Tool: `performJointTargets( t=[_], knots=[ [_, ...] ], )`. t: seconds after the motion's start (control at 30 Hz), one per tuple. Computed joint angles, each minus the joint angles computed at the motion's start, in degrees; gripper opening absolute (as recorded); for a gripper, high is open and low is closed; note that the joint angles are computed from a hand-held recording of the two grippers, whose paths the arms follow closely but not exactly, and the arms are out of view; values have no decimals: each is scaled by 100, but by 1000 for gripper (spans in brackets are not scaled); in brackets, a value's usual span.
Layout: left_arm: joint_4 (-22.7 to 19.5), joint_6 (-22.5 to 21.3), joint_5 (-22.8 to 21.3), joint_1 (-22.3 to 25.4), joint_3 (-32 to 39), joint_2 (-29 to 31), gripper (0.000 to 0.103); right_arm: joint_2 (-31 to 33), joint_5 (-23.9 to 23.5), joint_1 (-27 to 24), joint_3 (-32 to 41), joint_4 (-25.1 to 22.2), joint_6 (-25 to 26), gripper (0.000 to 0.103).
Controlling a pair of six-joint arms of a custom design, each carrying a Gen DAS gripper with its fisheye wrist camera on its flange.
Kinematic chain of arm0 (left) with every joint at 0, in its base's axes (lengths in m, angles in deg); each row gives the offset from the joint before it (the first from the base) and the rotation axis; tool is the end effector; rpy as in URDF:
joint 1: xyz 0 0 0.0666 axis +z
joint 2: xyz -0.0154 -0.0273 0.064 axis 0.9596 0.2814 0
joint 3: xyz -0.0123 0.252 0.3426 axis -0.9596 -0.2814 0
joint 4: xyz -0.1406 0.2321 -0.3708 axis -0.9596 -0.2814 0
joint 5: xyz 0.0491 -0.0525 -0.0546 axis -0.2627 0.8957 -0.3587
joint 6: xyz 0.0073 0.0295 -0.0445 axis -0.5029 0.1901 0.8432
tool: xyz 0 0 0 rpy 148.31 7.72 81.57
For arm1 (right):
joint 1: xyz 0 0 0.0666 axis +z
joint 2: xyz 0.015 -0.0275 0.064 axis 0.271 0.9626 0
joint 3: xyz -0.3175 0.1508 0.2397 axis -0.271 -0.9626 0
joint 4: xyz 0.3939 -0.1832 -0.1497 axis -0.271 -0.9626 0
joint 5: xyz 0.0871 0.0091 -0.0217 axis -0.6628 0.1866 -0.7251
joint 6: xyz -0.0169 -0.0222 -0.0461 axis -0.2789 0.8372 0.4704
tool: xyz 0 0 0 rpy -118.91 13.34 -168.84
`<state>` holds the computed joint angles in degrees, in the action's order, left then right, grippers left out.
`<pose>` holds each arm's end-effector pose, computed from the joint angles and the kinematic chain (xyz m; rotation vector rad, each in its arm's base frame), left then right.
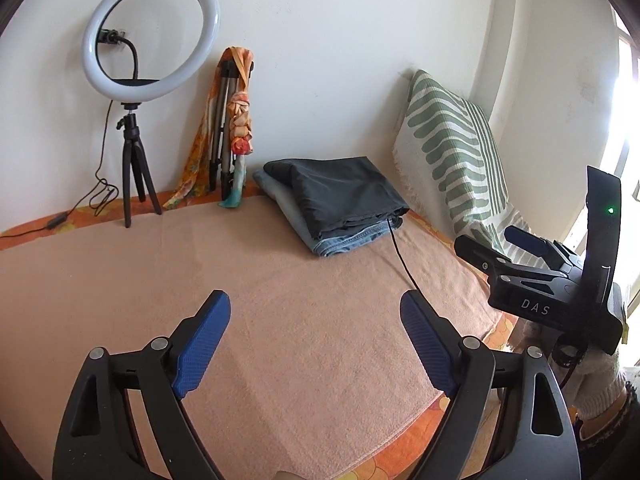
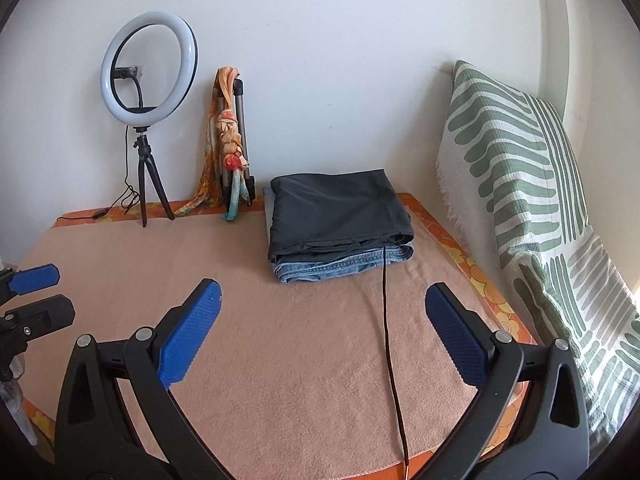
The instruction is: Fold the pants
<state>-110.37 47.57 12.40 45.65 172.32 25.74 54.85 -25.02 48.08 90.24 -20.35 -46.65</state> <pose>0.4133 -0.2114 0.6518 0.0128 2.1368 -0.2532 0.4708 0.2820 0.6270 -0.2240 2.0169 0.0319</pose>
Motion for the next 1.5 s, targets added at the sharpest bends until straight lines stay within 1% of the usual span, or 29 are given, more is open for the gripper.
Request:
performJointTargets(
  t=[0.07, 0.23, 0.3, 0.47, 0.53, 0.6, 0.67, 0.77, 0.83, 0.87, 0.93, 1.0, 1.1, 1.23, 1.5],
  knots=[
    [64, -29, -120, -32, -77, -42, 89, -43, -8, 36, -97, 47, -41, 103],
    [13, 65, -130, -41, -171, -44, 89, -126, 140, 108, -267, 251, -78, 103],
    [33, 89, -155, -56, -215, -53, 89, -172, 124, 119, -338, 333, -18, 103],
    [72, 74, -199, -107, -283, -67, 89, -271, 257, 143, -523, 549, 237, 103],
    [2, 80, -137, -109, -239, -30, 89, -297, 255, 122, -564, 548, 226, 103],
    [22, 59, -167, -122, -222, -19, 89, -313, 229, 89, -583, 546, 197, 103],
    [91, 43, -324, -166, -226, -33, 89, -334, 225, 71, -601, 559, 169, 103],
    [85, 0, -521, -214, -165, -8, 90, -351, 174, 42, -602, 575, 124, 103],
    [45, -57, -781, -271, -116, 25, 101, -338, 173, 33, -588, 566, 151, 103],
    [42, -79, -948, -303, -109, 32, 103, -335, 164, 28, -577, 545, 142, 103],
    [80, -148, -1157, -350, -122, 27, 102, -327, 156, 23, -557, 502, 112, 103],
    [101, -170, -1145, -353, -122, 26, 102, -334, 165, 18, -560, 507, 58, 103],
    [-10, -109, -1160, -348, -93, 59, 102, -342, 176, 19, -556, 509, -5, 103],
    [-58, -39, -1138, -324, -106, 55, 102, -345, 240, 46, -566, 559, -37, 103],
    [-43, 22, -1098, -299, -153, 9, 102, -341, 258, 73, -562, 553, -72, 103]
  ],
)
